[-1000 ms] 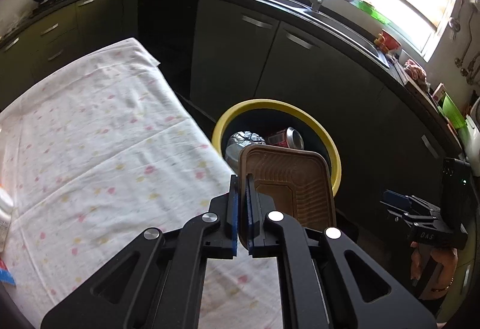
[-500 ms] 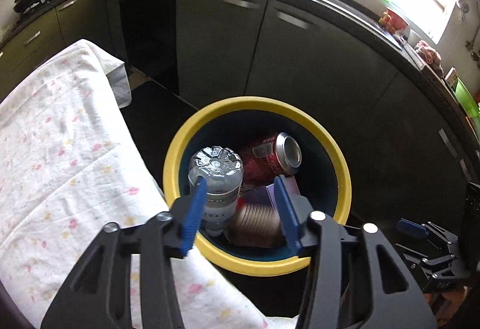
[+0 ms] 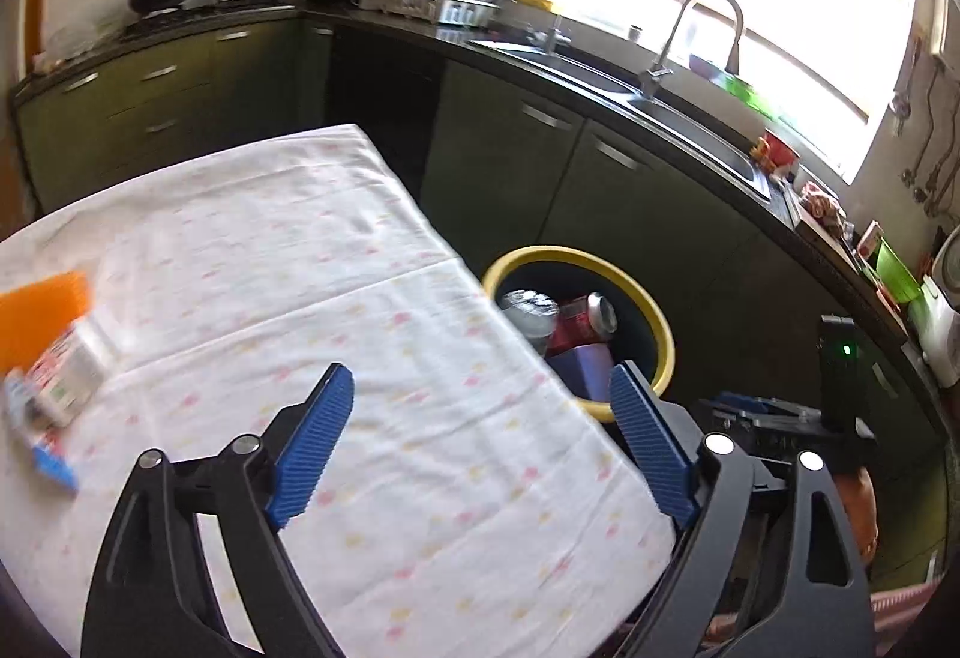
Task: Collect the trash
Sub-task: 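Move the right gripper to the white-and-blue tube, then grasp the white-and-blue tube with the right gripper and lift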
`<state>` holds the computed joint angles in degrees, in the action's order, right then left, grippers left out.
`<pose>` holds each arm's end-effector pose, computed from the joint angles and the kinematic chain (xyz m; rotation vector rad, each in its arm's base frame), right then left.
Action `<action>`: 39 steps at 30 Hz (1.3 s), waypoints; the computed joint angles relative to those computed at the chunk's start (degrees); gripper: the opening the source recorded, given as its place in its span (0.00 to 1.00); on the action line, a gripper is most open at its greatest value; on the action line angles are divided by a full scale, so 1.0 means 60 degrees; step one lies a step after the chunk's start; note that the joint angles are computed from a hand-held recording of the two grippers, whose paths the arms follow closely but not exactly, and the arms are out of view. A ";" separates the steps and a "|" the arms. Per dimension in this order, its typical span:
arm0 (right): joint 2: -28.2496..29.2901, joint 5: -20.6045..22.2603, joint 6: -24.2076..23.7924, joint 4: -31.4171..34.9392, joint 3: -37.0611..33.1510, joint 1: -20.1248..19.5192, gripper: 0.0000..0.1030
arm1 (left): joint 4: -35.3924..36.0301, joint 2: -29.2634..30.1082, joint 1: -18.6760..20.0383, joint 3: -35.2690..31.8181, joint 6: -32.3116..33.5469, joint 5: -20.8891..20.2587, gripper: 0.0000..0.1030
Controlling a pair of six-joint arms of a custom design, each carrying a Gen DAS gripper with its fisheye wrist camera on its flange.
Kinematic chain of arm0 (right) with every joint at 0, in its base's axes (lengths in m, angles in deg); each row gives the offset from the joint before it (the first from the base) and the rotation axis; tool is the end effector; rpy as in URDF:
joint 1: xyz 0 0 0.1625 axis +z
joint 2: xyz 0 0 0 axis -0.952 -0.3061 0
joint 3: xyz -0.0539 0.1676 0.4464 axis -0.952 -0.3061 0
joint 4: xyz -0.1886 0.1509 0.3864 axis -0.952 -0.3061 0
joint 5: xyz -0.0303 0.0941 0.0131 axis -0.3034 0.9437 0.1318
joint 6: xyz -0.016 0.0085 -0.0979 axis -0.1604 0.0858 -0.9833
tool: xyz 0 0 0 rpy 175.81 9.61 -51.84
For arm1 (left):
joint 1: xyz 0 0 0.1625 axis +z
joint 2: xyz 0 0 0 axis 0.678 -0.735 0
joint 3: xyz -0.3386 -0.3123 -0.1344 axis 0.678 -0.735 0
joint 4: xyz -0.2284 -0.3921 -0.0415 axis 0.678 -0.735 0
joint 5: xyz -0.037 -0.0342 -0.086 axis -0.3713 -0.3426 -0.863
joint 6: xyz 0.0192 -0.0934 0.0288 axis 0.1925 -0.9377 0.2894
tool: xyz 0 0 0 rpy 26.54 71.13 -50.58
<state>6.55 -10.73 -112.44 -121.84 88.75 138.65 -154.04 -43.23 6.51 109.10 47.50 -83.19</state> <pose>-0.1747 -0.7204 0.3233 0.4228 -2.6606 0.6481 -0.2998 -0.6529 -0.0504 0.4705 2.4734 -0.9759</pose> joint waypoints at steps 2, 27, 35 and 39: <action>0.0052 -0.0059 -0.0224 0.0009 0.0114 0.0247 0.78 | -0.0558 -0.0503 -0.0149 0.0996 -0.0189 0.0372 0.90; 0.3277 -0.1541 -0.3587 0.0873 0.0624 0.4539 0.73 | -0.2818 -0.3475 -0.0796 0.7233 -0.3829 0.3812 0.95; 0.4410 -0.2708 -0.2771 0.1455 -0.0357 0.5006 0.65 | -0.3337 -0.3576 -0.0734 0.7713 -0.4309 0.3776 0.95; 0.4627 -0.2962 -0.2696 0.1383 -0.0422 0.5216 0.63 | -0.3758 -0.3505 -0.0633 0.7858 -0.4296 0.3703 0.95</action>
